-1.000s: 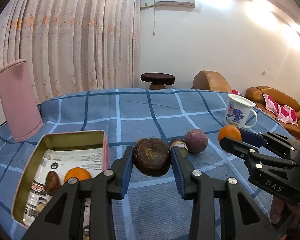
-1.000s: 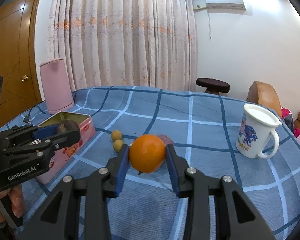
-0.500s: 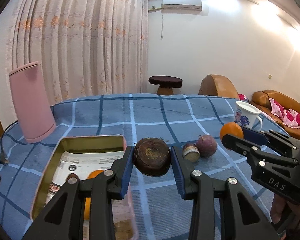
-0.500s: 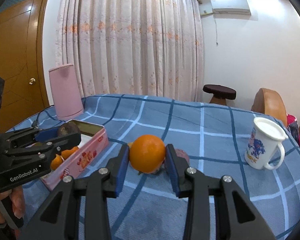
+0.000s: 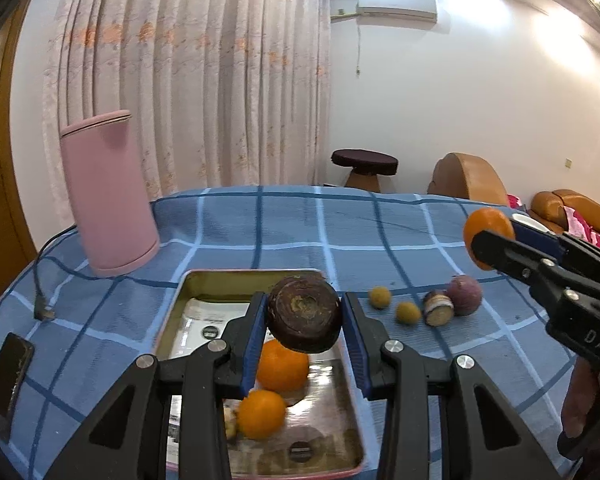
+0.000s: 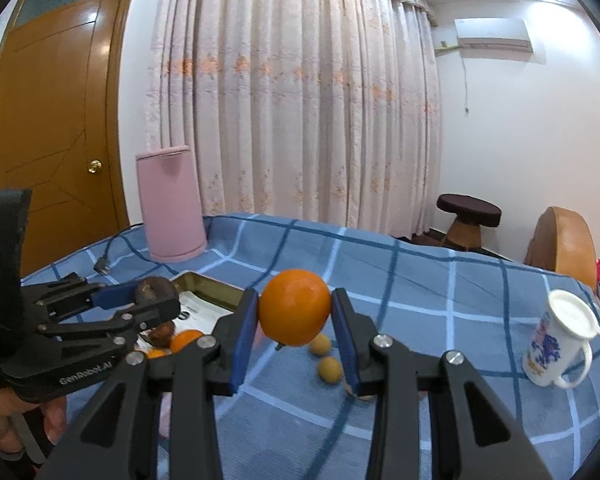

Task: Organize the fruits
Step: 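Carry the brown fruit in the left gripper while the right carries the orange over the tray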

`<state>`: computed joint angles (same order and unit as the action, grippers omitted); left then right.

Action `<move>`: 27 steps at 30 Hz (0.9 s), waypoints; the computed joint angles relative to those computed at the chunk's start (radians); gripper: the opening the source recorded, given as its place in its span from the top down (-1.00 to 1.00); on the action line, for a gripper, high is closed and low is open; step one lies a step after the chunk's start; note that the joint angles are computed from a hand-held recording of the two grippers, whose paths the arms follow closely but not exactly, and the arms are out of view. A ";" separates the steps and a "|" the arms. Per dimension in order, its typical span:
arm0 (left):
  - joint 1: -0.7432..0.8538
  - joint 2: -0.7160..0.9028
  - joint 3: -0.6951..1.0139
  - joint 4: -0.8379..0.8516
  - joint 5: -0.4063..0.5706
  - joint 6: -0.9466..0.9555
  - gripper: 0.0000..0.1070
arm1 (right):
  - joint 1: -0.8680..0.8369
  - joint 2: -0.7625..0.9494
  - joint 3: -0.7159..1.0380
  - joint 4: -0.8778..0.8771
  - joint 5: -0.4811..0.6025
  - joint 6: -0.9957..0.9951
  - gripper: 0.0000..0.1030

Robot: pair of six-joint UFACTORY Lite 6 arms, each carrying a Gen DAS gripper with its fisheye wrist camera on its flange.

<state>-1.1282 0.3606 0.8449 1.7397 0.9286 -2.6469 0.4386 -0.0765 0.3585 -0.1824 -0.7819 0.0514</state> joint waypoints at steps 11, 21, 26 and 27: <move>0.048 -0.064 -0.113 0.024 -0.040 -0.058 0.26 | 0.149 0.097 0.101 0.088 0.045 -0.031 0.22; 0.119 -0.103 -0.220 0.105 -0.092 -0.164 0.26 | 0.250 0.257 0.197 0.133 0.059 -0.036 0.22; 0.149 -0.104 -0.253 0.160 -0.109 -0.221 0.26 | 0.287 0.321 0.234 0.146 0.078 -0.049 0.22; 0.152 -0.105 -0.258 0.166 -0.110 -0.228 0.26 | 0.292 0.332 0.241 0.147 0.082 -0.052 0.22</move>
